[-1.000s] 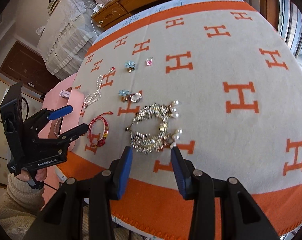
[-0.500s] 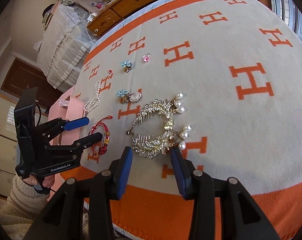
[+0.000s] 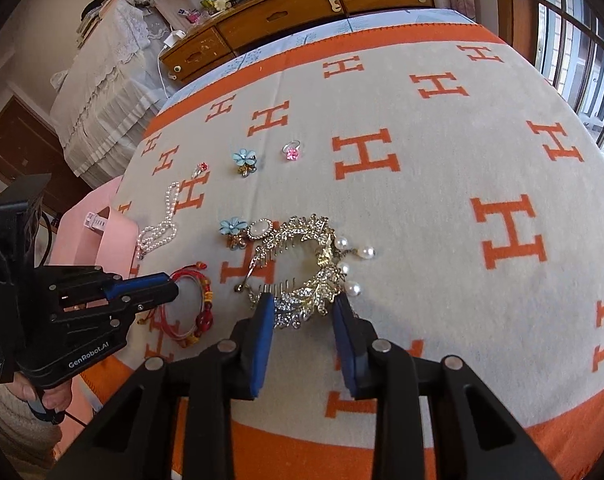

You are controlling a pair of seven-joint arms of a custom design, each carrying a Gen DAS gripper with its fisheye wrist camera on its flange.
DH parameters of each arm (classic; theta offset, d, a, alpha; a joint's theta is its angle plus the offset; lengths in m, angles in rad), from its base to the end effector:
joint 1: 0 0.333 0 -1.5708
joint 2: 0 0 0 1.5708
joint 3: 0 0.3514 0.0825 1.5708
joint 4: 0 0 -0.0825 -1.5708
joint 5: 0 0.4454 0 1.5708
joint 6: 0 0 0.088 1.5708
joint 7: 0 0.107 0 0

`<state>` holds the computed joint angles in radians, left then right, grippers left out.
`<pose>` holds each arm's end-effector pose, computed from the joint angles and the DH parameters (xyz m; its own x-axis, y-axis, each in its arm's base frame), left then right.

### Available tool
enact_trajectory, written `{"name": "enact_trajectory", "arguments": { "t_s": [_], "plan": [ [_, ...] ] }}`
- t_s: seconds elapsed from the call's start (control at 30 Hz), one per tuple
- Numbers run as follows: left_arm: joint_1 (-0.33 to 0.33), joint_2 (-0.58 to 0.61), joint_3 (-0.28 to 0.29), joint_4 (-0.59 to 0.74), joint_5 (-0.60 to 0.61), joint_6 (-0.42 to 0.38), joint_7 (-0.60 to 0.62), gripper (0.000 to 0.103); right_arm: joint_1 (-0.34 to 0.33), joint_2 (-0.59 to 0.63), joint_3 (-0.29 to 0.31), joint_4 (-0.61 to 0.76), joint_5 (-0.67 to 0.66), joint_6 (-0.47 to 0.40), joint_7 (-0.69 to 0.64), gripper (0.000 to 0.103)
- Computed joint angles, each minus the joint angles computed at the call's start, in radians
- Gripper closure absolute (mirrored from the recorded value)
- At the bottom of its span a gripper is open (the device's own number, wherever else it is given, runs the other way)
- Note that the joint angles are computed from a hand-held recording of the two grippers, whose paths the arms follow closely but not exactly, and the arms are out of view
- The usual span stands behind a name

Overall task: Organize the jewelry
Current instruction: 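Grasp the red string bracelet with the left tool while the right tool grasps the gold hair comb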

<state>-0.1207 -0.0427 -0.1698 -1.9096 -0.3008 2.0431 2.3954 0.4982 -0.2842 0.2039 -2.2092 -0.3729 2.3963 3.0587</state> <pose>0.5925 -0.1957 0.5485 -0.8463 -0.5277 0.0730 -0.5223 0.7948 -0.3090 0.4206 0.3630 0.5582 -0.4294 -0.8317 -0.3521 -0.7190 0.5507 -0.4239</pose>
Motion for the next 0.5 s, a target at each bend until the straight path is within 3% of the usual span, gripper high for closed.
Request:
{"name": "enact_trajectory", "arguments": {
  "t_s": [0.03,0.1,0.5],
  "plan": [
    [0.001,-0.004,0.002,-0.004,-0.011,-0.003,-0.003,0.099,-0.002,-0.007,0.005,-0.004,-0.016,0.012,0.008,0.077],
    [0.006,-0.012,0.007,-0.010,-0.037,-0.007,-0.008,0.099,-0.003,-0.019,0.008,-0.011,-0.033,0.037,0.013,0.094],
    [0.046,-0.087,0.044,-0.040,-0.189,-0.019,-0.011,0.099,-0.006,0.011,0.041,0.066,-0.147,0.022,0.014,0.098]
  ]
}}
